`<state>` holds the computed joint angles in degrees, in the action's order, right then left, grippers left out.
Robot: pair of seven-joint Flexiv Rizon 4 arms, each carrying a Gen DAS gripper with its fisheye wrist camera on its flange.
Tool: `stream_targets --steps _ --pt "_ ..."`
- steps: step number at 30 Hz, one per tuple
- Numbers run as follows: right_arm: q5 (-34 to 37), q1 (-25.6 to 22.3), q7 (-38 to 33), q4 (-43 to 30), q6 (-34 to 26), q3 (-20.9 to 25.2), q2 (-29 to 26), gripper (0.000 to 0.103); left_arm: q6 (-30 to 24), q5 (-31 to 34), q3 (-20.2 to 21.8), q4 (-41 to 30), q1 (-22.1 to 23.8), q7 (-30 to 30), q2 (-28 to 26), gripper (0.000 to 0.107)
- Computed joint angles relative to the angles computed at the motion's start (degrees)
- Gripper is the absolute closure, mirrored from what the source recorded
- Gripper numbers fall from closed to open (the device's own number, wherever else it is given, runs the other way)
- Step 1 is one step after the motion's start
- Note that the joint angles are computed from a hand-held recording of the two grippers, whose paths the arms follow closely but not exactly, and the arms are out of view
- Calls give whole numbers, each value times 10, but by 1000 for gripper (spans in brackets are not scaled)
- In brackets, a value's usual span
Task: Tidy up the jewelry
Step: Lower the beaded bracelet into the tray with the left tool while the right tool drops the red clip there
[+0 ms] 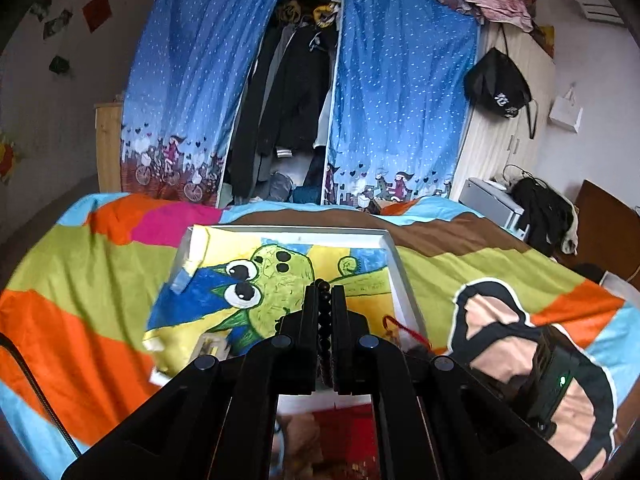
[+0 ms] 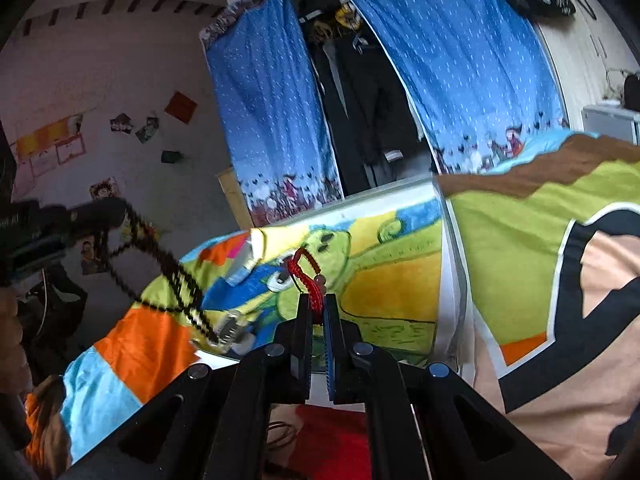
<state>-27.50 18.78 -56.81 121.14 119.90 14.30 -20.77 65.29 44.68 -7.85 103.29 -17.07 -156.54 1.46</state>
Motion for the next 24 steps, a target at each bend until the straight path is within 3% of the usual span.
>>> stream_targets --steps 11,20,22,23,24 --pt "-19 -19 6 -34 -94 12 -40 97 89 -86 66 13 -7 26 -110 104" --pt "17 -17 -15 -47 -133 21 -42 96 36 -107 98 14 -50 38 -127 103" --pt "32 -4 -23 -44 -134 10 -36 84 26 -108 97 14 -52 40 -127 99" --pt "38 -1 -26 -45 -133 7 -36 79 14 -105 96 12 -54 40 -124 89" --pt "48 9 -31 -42 -128 -2 -31 72 3 -102 96 10 -57 36 -122 72"
